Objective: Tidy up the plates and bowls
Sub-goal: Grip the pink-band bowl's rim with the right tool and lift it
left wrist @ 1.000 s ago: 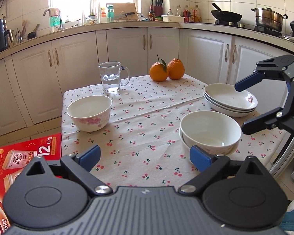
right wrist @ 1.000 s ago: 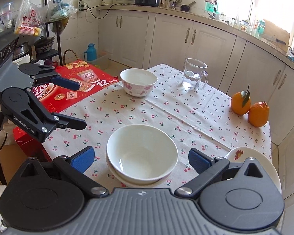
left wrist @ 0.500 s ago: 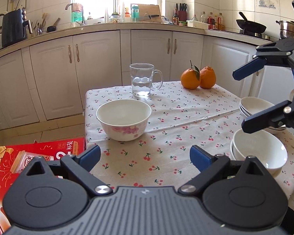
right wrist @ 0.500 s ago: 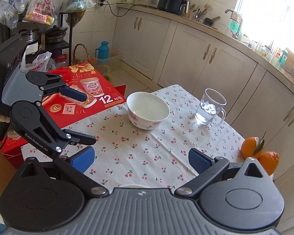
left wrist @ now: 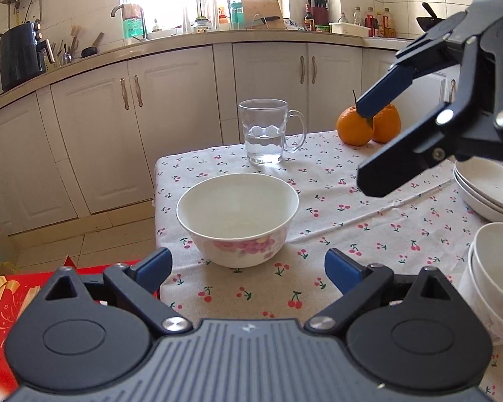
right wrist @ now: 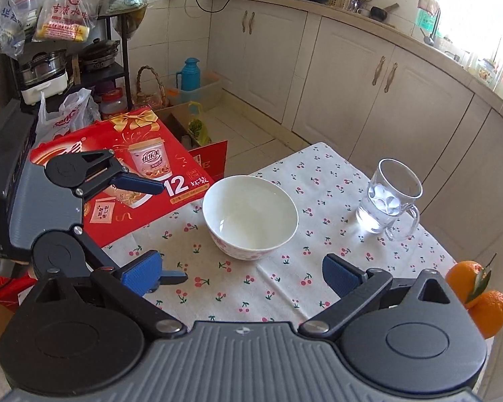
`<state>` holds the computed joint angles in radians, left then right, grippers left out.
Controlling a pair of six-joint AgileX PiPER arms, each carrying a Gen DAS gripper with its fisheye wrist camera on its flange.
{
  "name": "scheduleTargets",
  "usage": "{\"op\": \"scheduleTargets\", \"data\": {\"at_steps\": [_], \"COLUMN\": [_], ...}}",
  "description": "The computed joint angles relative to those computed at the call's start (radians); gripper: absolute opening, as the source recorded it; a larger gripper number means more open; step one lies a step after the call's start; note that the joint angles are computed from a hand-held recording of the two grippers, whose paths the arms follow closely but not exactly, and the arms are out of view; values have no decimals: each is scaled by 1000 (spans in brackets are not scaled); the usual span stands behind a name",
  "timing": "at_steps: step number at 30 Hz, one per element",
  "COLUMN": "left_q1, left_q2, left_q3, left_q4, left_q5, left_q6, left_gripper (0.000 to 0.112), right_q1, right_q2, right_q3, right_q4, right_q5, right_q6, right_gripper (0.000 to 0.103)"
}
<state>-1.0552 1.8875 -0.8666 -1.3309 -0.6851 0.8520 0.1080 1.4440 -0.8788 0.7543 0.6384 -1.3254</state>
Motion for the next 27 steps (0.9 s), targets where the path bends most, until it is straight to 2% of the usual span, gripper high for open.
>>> {"op": "scheduleTargets", "data": {"at_steps": [4, 8, 14, 16, 21, 27], "left_q1": [32, 67, 95, 101, 114, 119], "left_q2": [50, 78, 100, 108, 118, 119], "left_q3": [-44, -68, -82, -94, -111, -116], "left_q4": [13, 50, 97, 96, 93, 95], "left_q5": [-1, 41, 66, 68, 88, 90], "left_q6": [0, -23, -61, -45, -14, -5], "left_gripper": [97, 96, 95, 94, 86, 85], "right_q1": [15, 10, 9, 11, 17, 24], "right_q2": [160, 315, 469, 508, 578, 613], "right_q3": [-143, -293, -454, -495, -565, -593], "right_q4": [-41, -45, -49, -55, -61, -58], "right_q5": [44, 120, 197, 215, 241, 243], "right_q6": [95, 175, 236, 256, 268, 261], "right_gripper": [103, 102, 99, 95, 86, 78]}}
